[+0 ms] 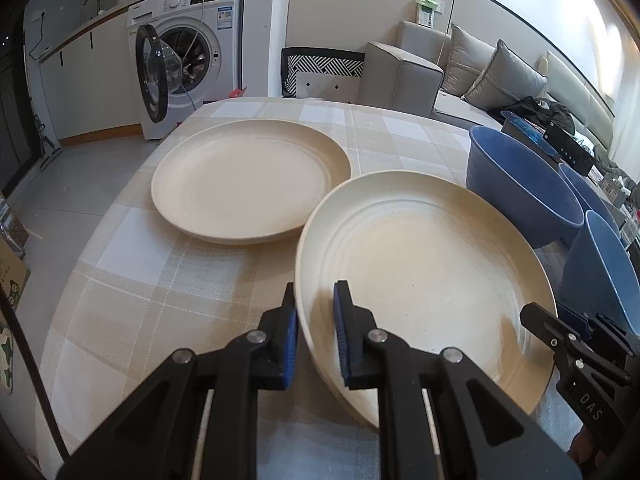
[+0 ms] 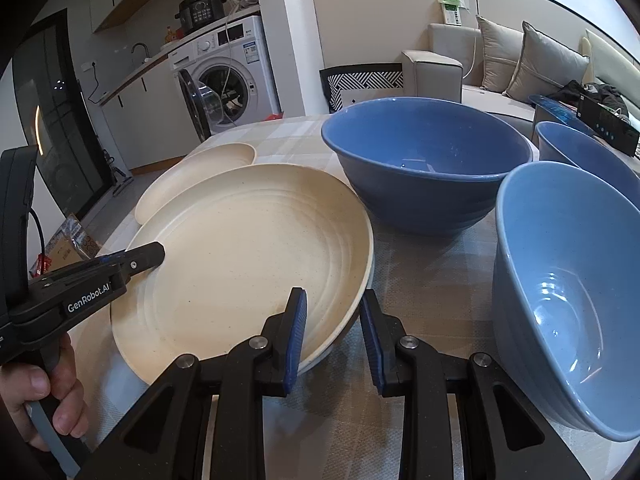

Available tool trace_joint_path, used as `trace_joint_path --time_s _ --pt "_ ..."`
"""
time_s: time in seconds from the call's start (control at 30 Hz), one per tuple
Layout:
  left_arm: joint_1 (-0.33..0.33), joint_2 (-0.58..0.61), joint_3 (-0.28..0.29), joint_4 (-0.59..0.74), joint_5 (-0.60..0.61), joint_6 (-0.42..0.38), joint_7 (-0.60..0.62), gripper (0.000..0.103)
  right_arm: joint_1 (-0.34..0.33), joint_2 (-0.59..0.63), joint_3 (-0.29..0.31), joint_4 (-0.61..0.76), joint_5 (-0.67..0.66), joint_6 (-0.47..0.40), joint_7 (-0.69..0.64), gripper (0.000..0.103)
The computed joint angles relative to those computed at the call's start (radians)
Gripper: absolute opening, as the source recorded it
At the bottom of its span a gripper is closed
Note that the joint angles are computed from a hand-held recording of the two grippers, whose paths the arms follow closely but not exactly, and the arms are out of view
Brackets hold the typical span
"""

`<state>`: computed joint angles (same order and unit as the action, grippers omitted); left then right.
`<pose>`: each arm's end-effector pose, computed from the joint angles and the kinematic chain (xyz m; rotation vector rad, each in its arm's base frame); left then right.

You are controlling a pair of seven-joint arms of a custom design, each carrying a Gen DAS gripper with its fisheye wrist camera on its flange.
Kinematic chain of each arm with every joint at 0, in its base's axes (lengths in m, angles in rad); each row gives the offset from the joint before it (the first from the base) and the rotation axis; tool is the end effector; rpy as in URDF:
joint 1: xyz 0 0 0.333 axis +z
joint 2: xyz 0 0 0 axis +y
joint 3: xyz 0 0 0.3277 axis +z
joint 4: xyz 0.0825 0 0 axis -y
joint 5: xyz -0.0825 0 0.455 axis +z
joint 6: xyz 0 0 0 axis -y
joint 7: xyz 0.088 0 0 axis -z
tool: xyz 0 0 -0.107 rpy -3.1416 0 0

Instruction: Organize plates and bowls

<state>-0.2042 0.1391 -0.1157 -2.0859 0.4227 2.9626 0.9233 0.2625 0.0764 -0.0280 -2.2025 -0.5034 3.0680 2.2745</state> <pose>0.6297 -0.2357 0.4110 -1.7855 1.8822 -0.8593 0.6116 0.1859 0.3997 -1.7298 1.6972 -0.5877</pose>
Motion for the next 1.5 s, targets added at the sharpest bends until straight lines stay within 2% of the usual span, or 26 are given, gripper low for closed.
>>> trace_joint_path --time_s 0.17,0.47,0.57,0.83,1.0,1.2,1.5 --pt "0.006 0.002 -0.006 0.003 -0.022 -0.008 0.028 0.015 0.015 0.014 -0.015 0.026 -0.064 -0.018 0.051 0.027" --pt "-0.006 0.007 0.0 0.016 0.012 -0.031 0.026 0.015 0.024 0.015 -0.023 0.04 -0.162 -0.048 0.13 0.027" --pt "-0.012 0.01 0.001 0.026 0.035 -0.046 0.02 0.019 0.024 0.014 -0.022 0.044 -0.201 -0.058 0.165 0.027" --pt "0.01 0.008 -0.023 0.028 -0.048 -0.069 0.083 0.025 0.013 0.008 -0.014 0.047 -0.278 -0.079 0.217 0.028" --pt "0.016 -0.006 -0.022 0.007 -0.069 -0.06 0.108 0.028 -0.001 0.011 0.002 0.042 -0.224 -0.076 0.169 0.028" --pt "0.021 -0.02 -0.016 -0.015 -0.054 -0.059 0.103 0.045 0.0 0.013 0.002 0.034 -0.178 -0.065 0.13 0.034" --pt "0.05 -0.085 -0.039 -0.089 -0.146 -0.015 0.188 0.047 -0.005 -0.002 -0.006 0.009 -0.164 -0.028 0.125 0.041"
